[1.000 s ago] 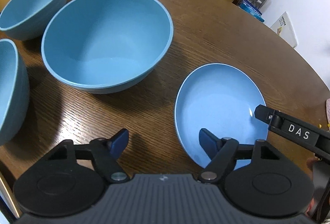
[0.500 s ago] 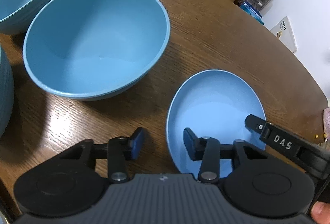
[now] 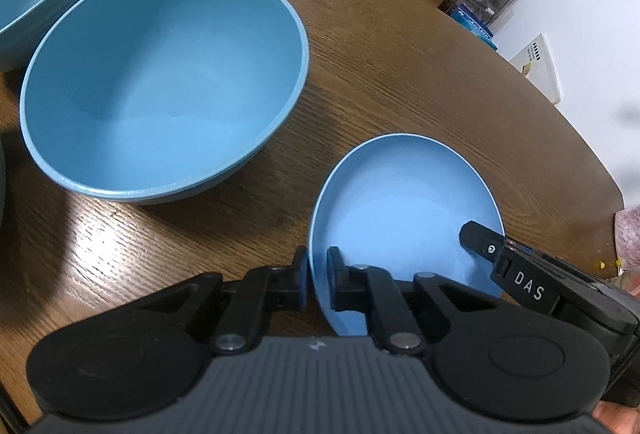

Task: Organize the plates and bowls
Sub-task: 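Lift the second light-blue plate off the table with both grippers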

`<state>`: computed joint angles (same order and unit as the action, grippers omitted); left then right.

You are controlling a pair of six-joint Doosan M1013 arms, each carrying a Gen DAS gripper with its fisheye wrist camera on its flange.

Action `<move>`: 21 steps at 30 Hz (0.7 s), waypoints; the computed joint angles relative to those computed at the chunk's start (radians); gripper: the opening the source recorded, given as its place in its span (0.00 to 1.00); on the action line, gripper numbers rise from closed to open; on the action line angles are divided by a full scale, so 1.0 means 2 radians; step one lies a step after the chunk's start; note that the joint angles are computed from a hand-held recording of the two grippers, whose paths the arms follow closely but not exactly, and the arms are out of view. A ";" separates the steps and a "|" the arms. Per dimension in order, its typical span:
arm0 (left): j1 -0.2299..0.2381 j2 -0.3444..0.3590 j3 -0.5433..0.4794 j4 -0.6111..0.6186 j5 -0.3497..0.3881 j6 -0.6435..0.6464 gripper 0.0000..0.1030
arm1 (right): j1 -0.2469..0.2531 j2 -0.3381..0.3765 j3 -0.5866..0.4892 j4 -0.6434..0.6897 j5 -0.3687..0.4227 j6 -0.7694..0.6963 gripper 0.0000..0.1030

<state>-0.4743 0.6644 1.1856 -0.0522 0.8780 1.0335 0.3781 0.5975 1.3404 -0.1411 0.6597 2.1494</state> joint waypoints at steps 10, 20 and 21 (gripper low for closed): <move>-0.001 -0.002 0.003 0.006 0.000 -0.005 0.10 | -0.003 -0.006 0.011 0.010 -0.016 -0.009 0.10; -0.001 -0.012 0.014 0.011 -0.008 -0.009 0.10 | 0.000 -0.012 0.017 0.007 -0.027 -0.006 0.08; -0.001 -0.014 0.016 0.011 -0.009 -0.010 0.10 | 0.000 -0.013 0.017 0.006 -0.028 -0.005 0.08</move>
